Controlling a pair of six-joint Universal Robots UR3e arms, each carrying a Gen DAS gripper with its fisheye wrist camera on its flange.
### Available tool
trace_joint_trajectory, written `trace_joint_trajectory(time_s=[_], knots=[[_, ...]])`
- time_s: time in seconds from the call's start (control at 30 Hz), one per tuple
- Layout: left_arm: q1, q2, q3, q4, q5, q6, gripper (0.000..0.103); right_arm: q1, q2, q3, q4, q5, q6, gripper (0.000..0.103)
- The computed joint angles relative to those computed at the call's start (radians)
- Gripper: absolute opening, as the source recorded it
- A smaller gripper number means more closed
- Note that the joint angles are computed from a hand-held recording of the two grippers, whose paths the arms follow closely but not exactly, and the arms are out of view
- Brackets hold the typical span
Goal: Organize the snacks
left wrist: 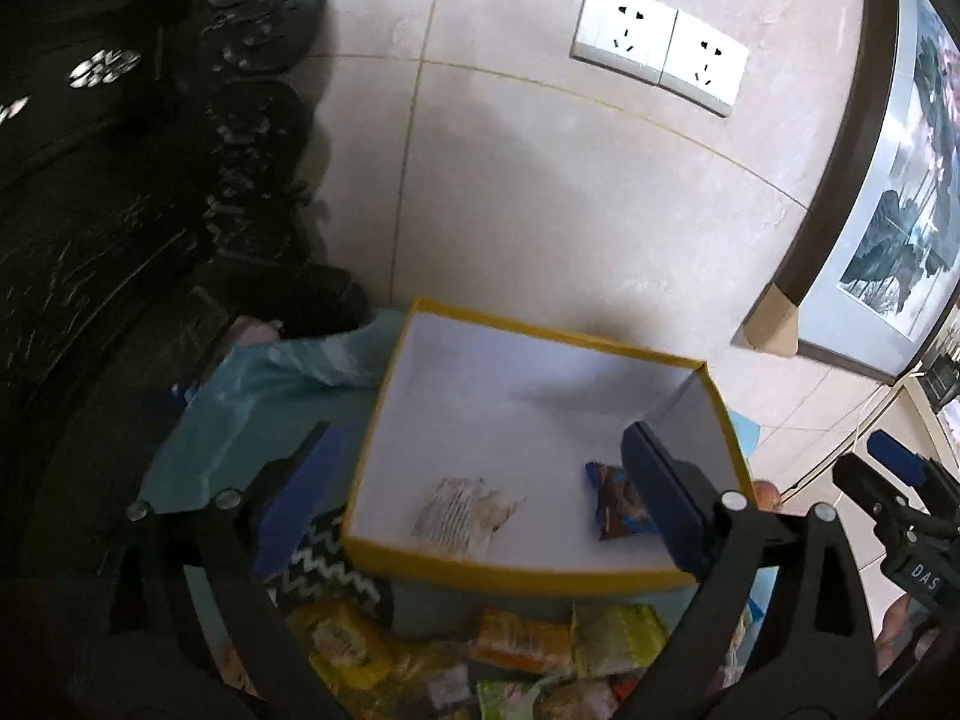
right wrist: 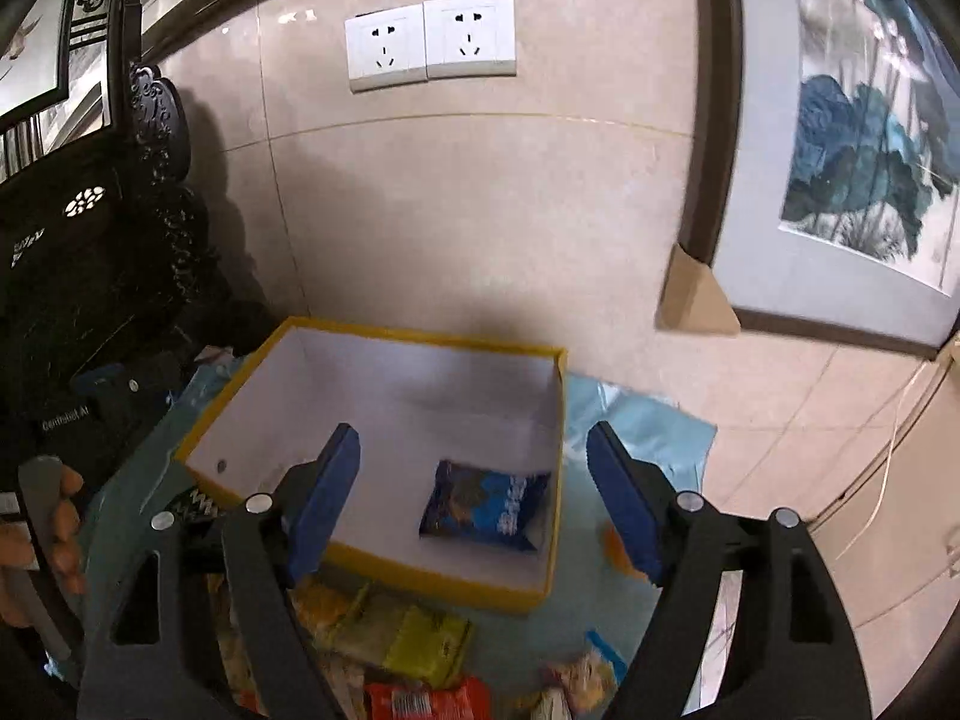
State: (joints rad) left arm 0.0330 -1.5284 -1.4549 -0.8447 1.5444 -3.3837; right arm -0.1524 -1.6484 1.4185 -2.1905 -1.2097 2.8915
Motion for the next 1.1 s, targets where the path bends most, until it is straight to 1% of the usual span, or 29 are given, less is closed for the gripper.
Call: trace_joint_trajectory(time_s=[0.1, 0.2, 0.3, 0.4, 0.43, 0.5, 0.63, 0.67, 0.73, 0.83, 0.93, 1.03, 1.1], knots=[[-0.003, 0.089, -0.084, -0.029, -0.001, -0.006, 0.096, -0.044, -0.119, 0.100, 0.067, 0.032, -0.028, 0.079], [-0.013, 0.216, -0.231, -0.044, 0.001, 0.023, 0.096, -0.108, -0.260, 0.230, 0.134, 0.065, -0.069, 0.081], [-0.030, 0.359, -0.393, -0.083, -0.010, 0.058, 0.096, -0.175, -0.421, 0.363, 0.249, 0.081, -0.130, 0.082], [-0.084, 0.477, -0.538, -0.100, 0.035, 0.085, 0.097, -0.230, -0.584, 0.493, 0.337, 0.075, -0.188, 0.082], [-0.109, 0.508, -0.580, -0.103, 0.061, 0.090, 0.097, -0.240, -0.626, 0.527, 0.360, 0.068, -0.198, 0.082], [-0.130, 0.577, -0.654, -0.112, 0.085, 0.094, 0.097, -0.268, -0.717, 0.598, 0.408, 0.061, -0.221, 0.082], [-0.111, 0.732, -0.784, -0.164, 0.097, 0.086, 0.097, -0.327, -0.838, 0.703, 0.488, 0.050, -0.265, 0.082], [-0.087, 0.773, -0.820, -0.181, 0.089, 0.081, 0.097, -0.337, -0.852, 0.718, 0.494, 0.049, -0.272, 0.082], [-0.100, 0.767, -0.857, -0.171, 0.112, 0.053, 0.096, -0.334, -0.851, 0.752, 0.466, 0.031, -0.250, 0.082], [-0.140, 0.722, -0.904, -0.112, 0.173, 0.010, 0.096, -0.318, -0.824, 0.785, 0.412, 0.003, -0.204, 0.082], [-0.186, 0.663, -0.933, -0.034, 0.217, -0.028, 0.096, -0.332, -0.806, 0.797, 0.403, 0.017, -0.194, 0.082], [-0.171, 0.630, -0.958, -0.008, 0.202, -0.049, 0.096, -0.329, -0.769, 0.806, 0.359, 0.030, -0.156, 0.082], [-0.168, 0.620, -0.975, 0.006, 0.210, -0.063, 0.096, -0.286, -0.716, 0.814, 0.282, 0.005, -0.107, 0.082]])
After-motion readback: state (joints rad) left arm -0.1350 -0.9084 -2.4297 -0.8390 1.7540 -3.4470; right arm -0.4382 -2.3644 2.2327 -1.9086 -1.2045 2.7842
